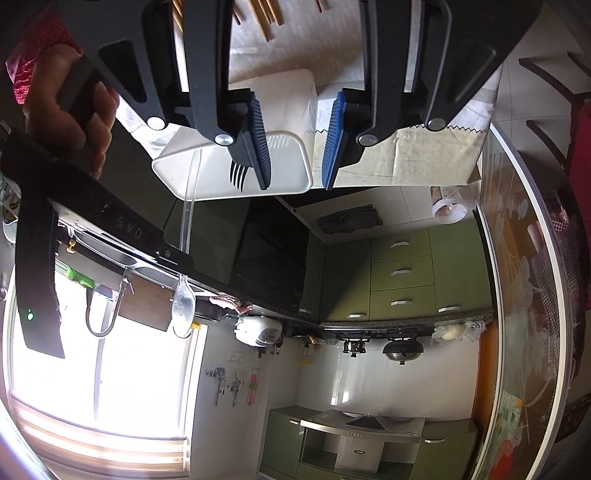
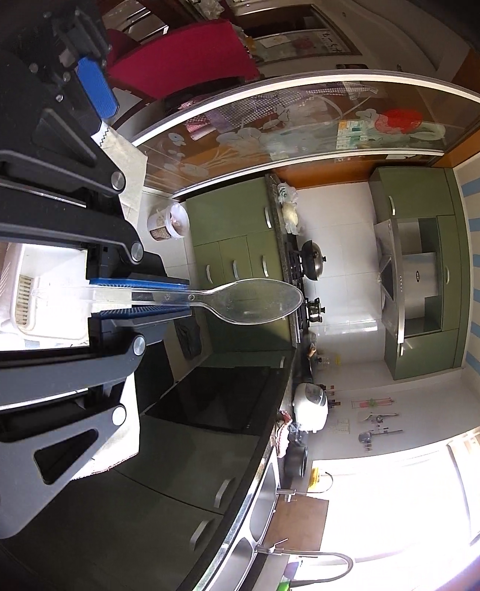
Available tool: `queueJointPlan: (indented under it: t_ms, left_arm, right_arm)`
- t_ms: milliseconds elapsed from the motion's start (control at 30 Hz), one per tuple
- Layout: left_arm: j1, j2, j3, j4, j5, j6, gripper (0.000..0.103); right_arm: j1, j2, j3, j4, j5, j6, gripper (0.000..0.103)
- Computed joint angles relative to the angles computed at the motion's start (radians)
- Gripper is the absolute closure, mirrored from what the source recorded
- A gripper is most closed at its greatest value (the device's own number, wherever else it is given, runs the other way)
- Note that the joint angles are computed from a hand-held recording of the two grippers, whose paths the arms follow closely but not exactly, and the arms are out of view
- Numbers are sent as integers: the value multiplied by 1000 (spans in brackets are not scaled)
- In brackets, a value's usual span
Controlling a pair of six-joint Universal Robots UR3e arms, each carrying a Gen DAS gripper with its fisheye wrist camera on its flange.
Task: Organize utensils
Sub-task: 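Lift the fork with the left gripper into the white caddy while the right gripper carries the spoon there, then lower the left gripper onto a wooden chopstick and close it while the right gripper grasps another chopstick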
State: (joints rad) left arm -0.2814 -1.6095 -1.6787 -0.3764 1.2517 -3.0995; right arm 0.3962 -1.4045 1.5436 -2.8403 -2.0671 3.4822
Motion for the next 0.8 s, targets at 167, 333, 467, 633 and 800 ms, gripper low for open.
queueJointPlan:
  t_ms: [167, 333, 467, 633, 800]
  left_arm:
    - [27, 85, -59, -70, -22, 36, 75]
    - [34, 139, -86, -121, -23, 57, 75]
    - [29, 169, -89, -168, -9, 72, 73]
    - [37, 203, -67, -335, -1, 91, 72]
    - [25, 203, -38, -620, 78, 112, 67]
  right_arm:
    - [29, -8, 136, -113, -8, -9, 93]
    - [60, -15, 240, -189, -25, -1, 91]
    - [79, -39, 292, -194, -39, 16, 84]
    - [139, -130, 371, -176, -91, 60, 84]
    - [235, -328, 491, -15, -163, 162, 74]
